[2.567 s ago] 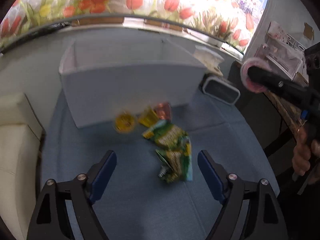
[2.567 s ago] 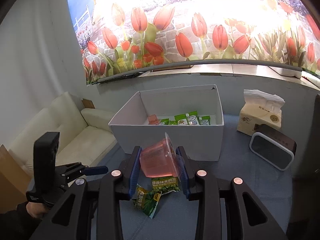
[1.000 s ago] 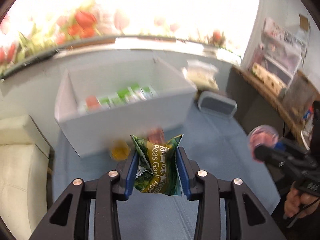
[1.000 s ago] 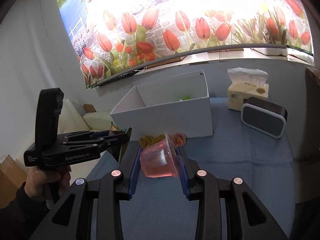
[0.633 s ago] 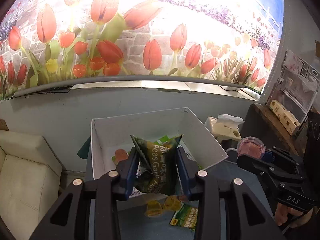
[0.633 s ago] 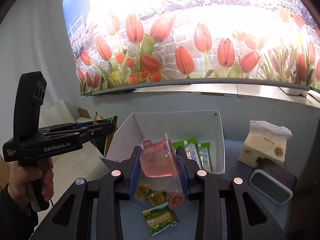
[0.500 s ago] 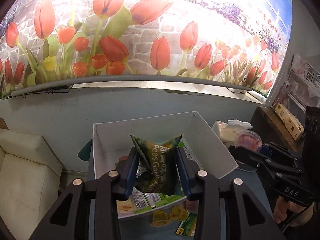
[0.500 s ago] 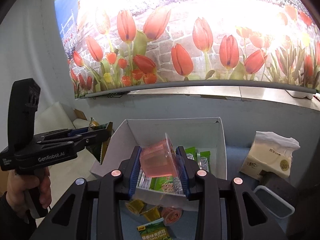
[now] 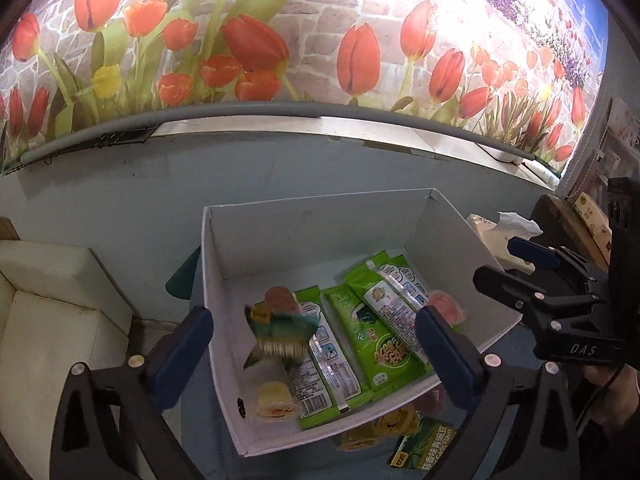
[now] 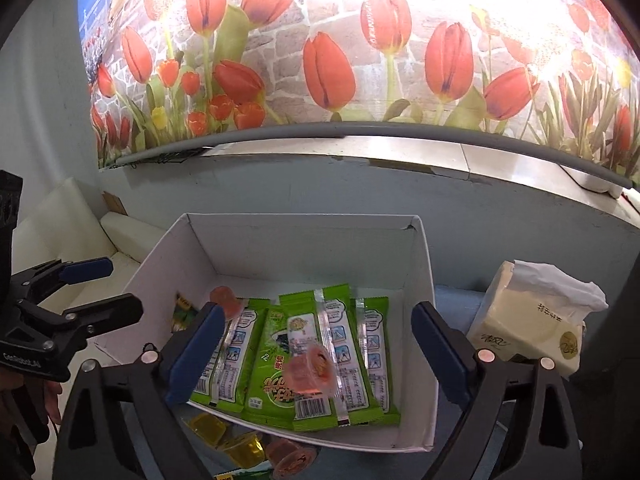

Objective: Organize snacks
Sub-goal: 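Carry the pea packet and pink cup over the white box and release both inside, then grasp the last green pea snack packet with the right tool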

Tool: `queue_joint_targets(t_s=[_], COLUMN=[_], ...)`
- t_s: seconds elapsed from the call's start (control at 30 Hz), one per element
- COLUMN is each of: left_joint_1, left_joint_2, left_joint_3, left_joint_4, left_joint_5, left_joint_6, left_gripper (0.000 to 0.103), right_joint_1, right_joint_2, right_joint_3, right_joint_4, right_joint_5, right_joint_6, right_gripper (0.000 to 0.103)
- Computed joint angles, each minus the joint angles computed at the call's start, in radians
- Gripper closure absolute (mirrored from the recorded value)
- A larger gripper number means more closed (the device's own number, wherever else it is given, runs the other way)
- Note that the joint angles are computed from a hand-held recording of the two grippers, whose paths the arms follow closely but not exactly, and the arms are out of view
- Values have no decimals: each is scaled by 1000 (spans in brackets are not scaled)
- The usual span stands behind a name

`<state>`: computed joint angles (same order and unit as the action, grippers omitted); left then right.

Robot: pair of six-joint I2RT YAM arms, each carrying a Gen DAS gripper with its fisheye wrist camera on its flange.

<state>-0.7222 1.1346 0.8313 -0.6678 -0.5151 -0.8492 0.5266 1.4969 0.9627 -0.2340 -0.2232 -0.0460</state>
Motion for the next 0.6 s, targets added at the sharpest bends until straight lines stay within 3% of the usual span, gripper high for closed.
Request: queue_joint_targets(t_s=[0.23,0.37,0.5,0.6], left_joint_1=[-68,-207,-465,-691], left_joint_2=[-25,-39,-22,102], left_joint_3=[17,53,60,92], left_joint_4=[-87,-200,-335,-475], left_joint_5=[-55,-149,-268,-325], left_joint_6=[-54,-165,-420,-710], left_gripper=[0,0,0,0], right_joint_1=[-23,-22,-10,18], right_joint_2=[-90,-231,-413,-541], right_joint_3=[-45,-125,-269,-407], right_joint_4=[-1,-40,-73,-107], right_joint_5=[-15,-5,-7,-14], right_joint_6=[26,29,-23,-44], right_gripper=[0,0,0,0])
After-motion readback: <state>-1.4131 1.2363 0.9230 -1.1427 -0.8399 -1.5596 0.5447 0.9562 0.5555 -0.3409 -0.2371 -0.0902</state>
